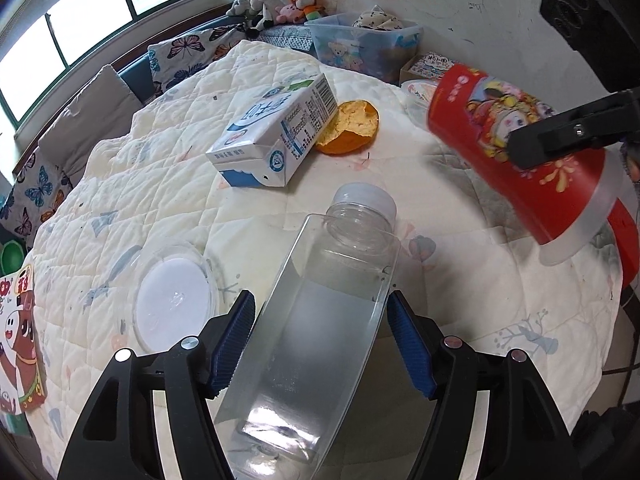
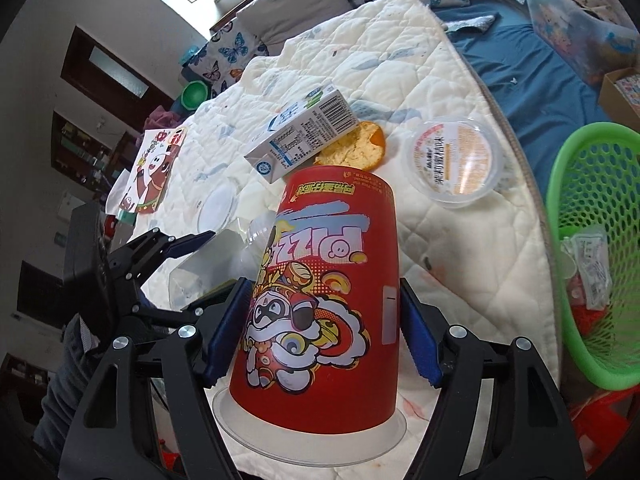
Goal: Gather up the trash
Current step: 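Grasp the red snack cup with right tool while left tool grasps the clear bottle, then drop the red cup into the basket with right tool while left tool drops the bottle in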
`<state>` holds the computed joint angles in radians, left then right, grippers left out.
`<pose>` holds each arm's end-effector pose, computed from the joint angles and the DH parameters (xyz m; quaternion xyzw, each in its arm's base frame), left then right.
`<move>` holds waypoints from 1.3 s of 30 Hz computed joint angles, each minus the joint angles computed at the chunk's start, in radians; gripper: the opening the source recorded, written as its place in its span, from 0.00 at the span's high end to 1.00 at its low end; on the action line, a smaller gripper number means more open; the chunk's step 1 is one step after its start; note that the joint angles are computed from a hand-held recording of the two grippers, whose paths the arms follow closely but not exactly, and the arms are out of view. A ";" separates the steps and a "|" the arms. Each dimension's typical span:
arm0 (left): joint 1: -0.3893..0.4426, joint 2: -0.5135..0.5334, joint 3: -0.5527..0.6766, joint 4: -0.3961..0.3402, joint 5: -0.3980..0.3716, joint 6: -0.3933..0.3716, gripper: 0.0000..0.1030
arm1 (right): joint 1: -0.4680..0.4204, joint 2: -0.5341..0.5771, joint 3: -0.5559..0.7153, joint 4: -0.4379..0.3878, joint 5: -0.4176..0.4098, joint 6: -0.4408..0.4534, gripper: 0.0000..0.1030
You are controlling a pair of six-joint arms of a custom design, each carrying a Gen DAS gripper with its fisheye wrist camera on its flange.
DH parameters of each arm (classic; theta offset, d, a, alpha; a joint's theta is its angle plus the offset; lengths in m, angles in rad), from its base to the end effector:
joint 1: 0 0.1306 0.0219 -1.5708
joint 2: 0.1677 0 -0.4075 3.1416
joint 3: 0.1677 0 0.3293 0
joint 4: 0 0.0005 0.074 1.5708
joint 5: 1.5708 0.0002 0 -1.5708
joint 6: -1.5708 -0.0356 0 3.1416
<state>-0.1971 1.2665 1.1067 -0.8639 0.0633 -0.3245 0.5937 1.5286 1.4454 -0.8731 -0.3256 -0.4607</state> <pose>0.3410 -0.0709 0.3883 0.2564 0.9276 -0.0132 0.2714 0.3777 0.2680 0.4194 -0.1114 0.9352 0.2837 0.1802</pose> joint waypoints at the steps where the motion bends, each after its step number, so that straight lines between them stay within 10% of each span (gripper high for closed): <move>1: -0.002 0.000 -0.001 0.001 -0.002 0.003 0.36 | 0.000 -0.013 -0.012 0.004 0.011 0.003 0.31; 26: -0.072 -0.009 -0.011 0.000 -0.101 0.139 0.41 | -0.038 -0.151 -0.122 0.025 0.216 0.027 0.31; 39: -0.119 -0.060 0.072 -0.039 -0.011 0.234 0.43 | -0.161 -0.170 -0.184 0.039 0.362 0.051 0.31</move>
<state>-0.3166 1.2064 1.1789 -0.9025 0.0526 -0.0905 0.4324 1.3582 1.2613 -0.8345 0.0360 -0.4095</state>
